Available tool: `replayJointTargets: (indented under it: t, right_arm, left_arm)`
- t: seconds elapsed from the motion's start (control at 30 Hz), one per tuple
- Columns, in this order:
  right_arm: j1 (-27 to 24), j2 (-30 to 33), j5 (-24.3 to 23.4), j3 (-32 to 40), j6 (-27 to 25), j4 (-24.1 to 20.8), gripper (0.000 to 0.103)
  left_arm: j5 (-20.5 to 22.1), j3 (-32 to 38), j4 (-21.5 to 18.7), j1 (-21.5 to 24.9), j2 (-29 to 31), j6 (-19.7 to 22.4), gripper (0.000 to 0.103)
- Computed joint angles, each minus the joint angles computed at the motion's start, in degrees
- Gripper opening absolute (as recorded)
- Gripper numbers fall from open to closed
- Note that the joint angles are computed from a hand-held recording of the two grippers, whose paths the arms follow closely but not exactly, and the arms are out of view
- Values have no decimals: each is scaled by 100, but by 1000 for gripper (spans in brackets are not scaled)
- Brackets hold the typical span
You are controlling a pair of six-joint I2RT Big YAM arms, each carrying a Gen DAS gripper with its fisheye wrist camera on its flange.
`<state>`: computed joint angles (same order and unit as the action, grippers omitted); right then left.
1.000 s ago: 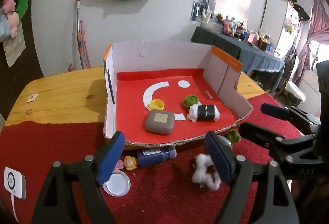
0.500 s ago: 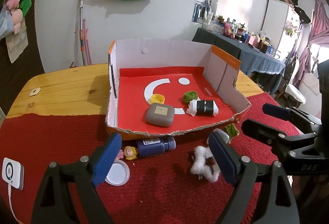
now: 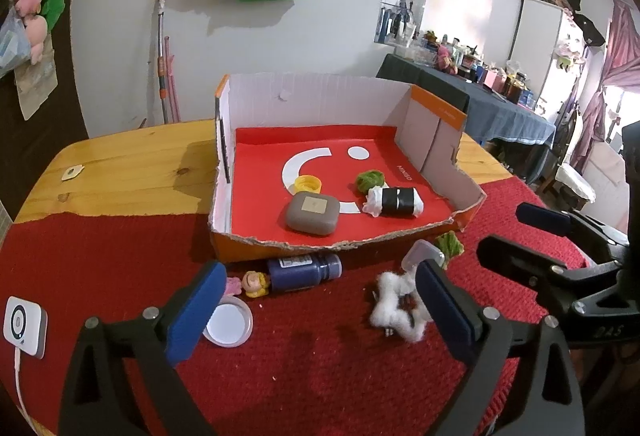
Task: Organize objects
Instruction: 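Withdraw both open tools from the box toward the cloth, then grasp white round lid with left tool while right tool grasps white cotton star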
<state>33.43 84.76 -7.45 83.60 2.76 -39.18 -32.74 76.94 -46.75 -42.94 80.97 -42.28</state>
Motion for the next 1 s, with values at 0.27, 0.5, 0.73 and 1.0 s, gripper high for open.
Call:
replayJointTargets:
  t: [0.27, 0.5, 0.73, 1.0]
  right_arm:
    - [-2, -139, -27, -171, 39, 107, 99]
    - [-12, -225, -80, -352, 66, 158, 99]
    - [-22, -243, -127, -465, 47, 161, 99]
    - [-21, -201, -140, -535, 41, 149, 99]
  left_arm:
    - [-107, -42, -111, -95, -27, -134, 100]
    - [-134, -71, -227, -156, 11, -247, 101]
    - [-123, -154, -305, -166, 30, -418, 101]
    - [-88, -288, -313, -123, -2, -552, 101]
